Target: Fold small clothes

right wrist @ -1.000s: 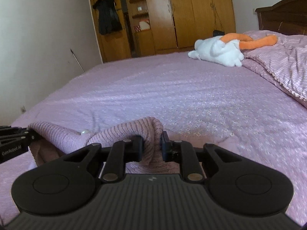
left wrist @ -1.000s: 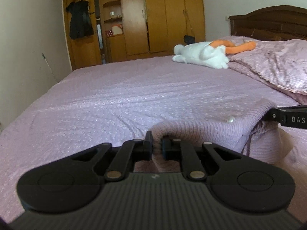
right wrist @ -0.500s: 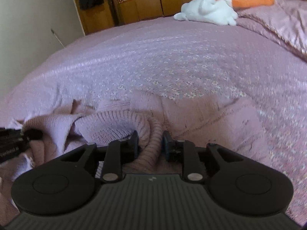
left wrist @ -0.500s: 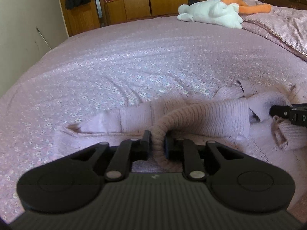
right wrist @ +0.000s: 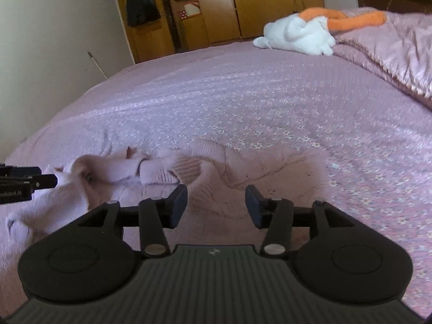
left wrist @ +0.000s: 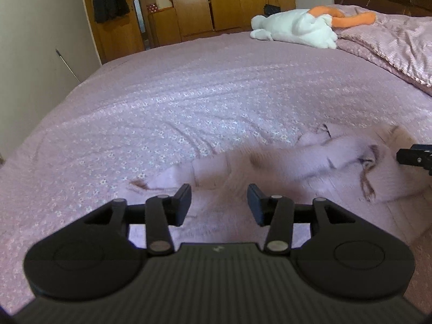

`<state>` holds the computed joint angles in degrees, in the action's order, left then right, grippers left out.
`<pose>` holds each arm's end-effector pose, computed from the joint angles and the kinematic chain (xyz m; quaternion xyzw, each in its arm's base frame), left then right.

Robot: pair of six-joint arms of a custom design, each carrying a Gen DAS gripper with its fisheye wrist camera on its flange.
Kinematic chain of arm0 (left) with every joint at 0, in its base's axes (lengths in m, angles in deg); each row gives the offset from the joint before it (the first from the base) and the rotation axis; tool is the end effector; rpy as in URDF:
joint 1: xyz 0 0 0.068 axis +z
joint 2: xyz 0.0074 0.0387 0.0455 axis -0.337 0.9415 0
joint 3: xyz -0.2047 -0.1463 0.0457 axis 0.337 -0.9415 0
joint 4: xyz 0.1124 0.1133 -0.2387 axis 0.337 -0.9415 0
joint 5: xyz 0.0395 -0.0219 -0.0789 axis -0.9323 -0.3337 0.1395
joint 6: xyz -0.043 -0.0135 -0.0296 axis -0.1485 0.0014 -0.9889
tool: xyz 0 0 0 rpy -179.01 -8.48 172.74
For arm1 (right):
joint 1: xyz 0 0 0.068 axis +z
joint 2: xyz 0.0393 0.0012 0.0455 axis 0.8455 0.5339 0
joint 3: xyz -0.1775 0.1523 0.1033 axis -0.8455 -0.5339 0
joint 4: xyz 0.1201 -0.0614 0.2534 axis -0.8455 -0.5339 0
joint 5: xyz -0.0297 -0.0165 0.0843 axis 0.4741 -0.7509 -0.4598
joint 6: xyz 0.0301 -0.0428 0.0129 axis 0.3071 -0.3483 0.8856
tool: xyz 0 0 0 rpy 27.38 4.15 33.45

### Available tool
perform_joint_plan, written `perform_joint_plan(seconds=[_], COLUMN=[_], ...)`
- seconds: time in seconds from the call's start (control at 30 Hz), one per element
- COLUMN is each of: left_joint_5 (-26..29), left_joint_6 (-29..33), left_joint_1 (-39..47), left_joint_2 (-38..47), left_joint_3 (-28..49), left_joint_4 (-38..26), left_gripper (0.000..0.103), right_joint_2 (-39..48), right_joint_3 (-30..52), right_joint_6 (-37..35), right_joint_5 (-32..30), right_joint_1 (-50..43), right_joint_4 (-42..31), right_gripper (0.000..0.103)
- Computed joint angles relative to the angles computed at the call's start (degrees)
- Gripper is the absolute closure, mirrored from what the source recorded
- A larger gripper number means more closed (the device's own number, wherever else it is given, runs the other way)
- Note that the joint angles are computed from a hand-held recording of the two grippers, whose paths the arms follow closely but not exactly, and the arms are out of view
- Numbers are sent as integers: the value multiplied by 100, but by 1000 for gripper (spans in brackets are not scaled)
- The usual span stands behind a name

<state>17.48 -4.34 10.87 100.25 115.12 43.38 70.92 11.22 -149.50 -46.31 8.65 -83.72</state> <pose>0.3420 0.1916 0.0805 -0.0109 0.8997 0.0850 0.4280 0.2416 -0.2369 0.2908 -0.1227 0.8937 0.1865 0.3893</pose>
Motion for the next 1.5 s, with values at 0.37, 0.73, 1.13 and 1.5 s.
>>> perform_joint_plan(seconds=[0.37, 0.73, 1.13, 1.5], left_joint_5=[64, -69, 847, 1496], left_joint_6=[508, 1090, 995, 562], left_joint_1=[-8, -484, -150, 622], left_joint_2=[-413, 206, 423, 123], left_joint_3=[-895, -1198, -908, -103], left_joint_4=[317, 1200, 1141, 348], left_gripper=[41, 40, 92, 94], right_joint_2=[-449, -1142, -1554, -518], right_joint_3=[-419, -1671, -2312, -504], right_joint_6=[-1698, -1874, -1803, -399], right_joint_5=[-209, 260, -21, -377], right_joint_1=[-480, 21, 121, 139], right_joint_4=[-664, 674, 1436, 1345], right_gripper=[35, 32, 89, 95])
